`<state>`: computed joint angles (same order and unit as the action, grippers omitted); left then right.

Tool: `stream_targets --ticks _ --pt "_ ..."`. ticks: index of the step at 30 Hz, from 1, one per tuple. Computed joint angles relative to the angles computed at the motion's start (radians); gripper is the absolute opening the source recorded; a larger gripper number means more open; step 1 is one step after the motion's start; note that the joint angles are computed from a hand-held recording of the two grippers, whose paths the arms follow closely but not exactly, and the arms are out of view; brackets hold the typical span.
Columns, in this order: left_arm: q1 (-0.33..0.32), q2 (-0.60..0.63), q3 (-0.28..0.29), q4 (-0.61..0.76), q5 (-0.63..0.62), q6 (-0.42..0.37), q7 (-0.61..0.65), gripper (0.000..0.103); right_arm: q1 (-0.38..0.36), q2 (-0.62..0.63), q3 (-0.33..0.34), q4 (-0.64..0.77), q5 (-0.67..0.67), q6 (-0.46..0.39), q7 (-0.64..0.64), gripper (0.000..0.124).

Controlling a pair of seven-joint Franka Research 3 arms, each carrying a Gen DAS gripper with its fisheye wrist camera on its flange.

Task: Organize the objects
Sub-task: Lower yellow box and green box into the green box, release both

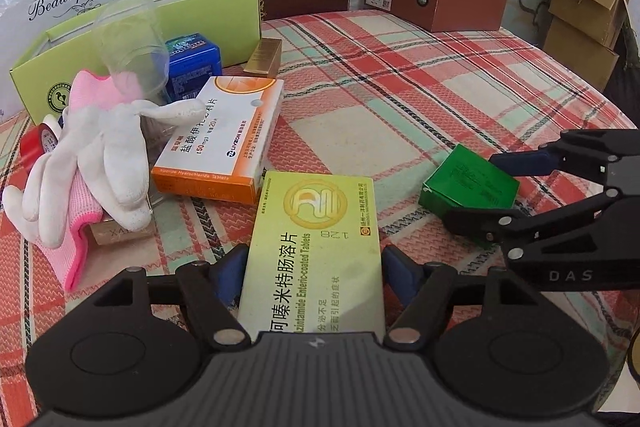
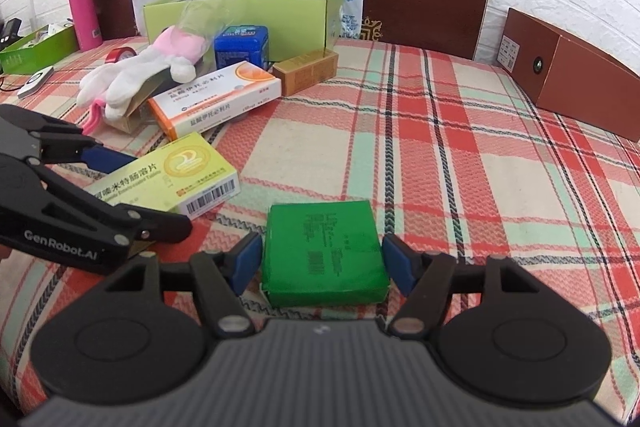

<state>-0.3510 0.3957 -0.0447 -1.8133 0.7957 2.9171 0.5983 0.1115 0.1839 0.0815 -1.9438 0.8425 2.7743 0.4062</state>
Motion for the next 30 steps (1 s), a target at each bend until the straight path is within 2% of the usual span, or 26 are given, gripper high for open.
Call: stream_targets --ticks 1,4,6,8,11,14,19,22,25,30 --pt "-0.002 0.0 0.006 0.0 0.006 0.004 -0.007 0.069 0.004 0.004 -0.003 0.002 -0.013 -0.001 0.015 0.062" --pt "0.02 -0.016 -0.005 -0.023 -0.027 0.033 -0.004 0.069 0.002 -0.002 0.001 0.001 -0.013 -0.008 0.017 0.061" --pt "0.004 -0.044 0.025 -0.049 0.004 0.047 -0.049 0.069 -0.006 -0.008 0.007 0.011 0.02 -0.038 -0.008 0.061" --pt "-0.028 -0.083 0.073 -0.076 0.094 0.055 -0.142 0.069 -0.008 -0.011 0.013 0.025 0.06 -0.045 -0.048 0.061" --pt "-0.043 -0.146 0.109 -0.107 0.249 0.051 -0.285 0.069 -0.009 -0.005 0.019 0.067 0.121 -0.072 -0.098 0.061" --pt "-0.036 -0.205 0.123 -0.127 0.4 0.057 -0.429 0.069 -0.012 0.019 0.02 0.137 0.169 -0.137 -0.114 0.061" --pt "0.007 -0.264 0.109 -0.112 0.585 0.007 -0.602 0.069 -0.012 0.083 0.031 0.274 0.203 -0.21 -0.094 0.061" --pt "0.051 -0.257 0.089 -0.064 0.604 -0.035 -0.607 0.069 -0.008 0.139 0.043 0.377 0.189 -0.24 -0.054 0.061" --pt "0.09 -0.221 0.07 0.013 0.64 -0.096 -0.616 0.069 0.004 0.211 0.06 0.491 0.153 -0.23 -0.021 0.061" --pt "0.175 -0.109 0.034 0.184 0.568 -0.115 -0.564 0.069 0.054 0.415 0.076 0.795 0.005 -0.203 0.13 0.061"
